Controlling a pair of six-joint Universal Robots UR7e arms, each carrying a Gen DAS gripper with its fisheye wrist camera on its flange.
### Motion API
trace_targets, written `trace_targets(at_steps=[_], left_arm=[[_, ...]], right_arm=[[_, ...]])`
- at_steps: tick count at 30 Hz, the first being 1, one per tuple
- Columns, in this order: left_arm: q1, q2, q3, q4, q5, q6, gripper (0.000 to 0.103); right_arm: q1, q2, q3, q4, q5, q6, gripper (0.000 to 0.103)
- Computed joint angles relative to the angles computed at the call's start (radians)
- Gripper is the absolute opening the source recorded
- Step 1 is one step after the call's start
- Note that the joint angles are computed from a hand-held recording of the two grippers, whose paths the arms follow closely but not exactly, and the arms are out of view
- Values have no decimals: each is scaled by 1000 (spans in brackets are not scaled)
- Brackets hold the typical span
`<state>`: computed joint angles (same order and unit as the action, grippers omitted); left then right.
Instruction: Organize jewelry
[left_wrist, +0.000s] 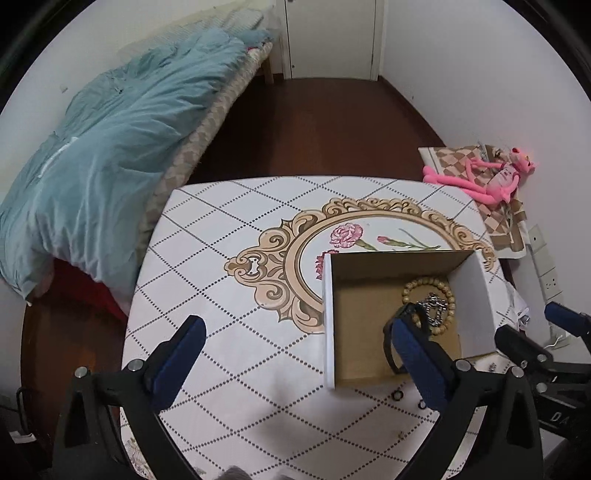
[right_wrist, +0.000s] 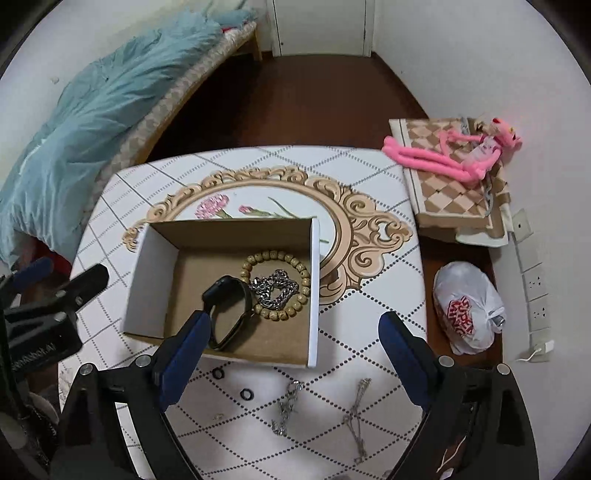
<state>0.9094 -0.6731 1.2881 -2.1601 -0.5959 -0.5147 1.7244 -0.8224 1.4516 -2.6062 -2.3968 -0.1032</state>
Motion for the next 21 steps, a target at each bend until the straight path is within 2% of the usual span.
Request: trace_targets(at_steps=[5, 8, 12, 15, 18, 19, 20, 21], left_arm=[[-52, -60, 103, -89, 29, 6, 103], [-79, -88, 165, -128, 41, 3, 103], [-106, -102, 241, -84, 71, -93, 103], [-102, -95, 280, -61, 37, -138, 103], [-82, -70, 299, -50, -29, -157, 102], [-76, -59, 304, -49, -47, -162, 102], [-66, -44, 304, -56, -72, -157, 102], [-60, -33, 304, -59, -91, -155, 102]], right_arm=[[26, -79, 105, -120, 14, -23, 94], [27, -133, 176, -169, 18, -9, 94], [11, -199, 285, -234, -2, 25, 94], [-23, -236, 368, -250, -25, 75, 94], [-62, -250, 427, -260, -40, 105, 93], [-74, -252, 448, -282, -41, 107, 86], [-86, -253, 463, -292, -42, 112, 75], [-99, -257, 479, -293, -37, 119, 72]])
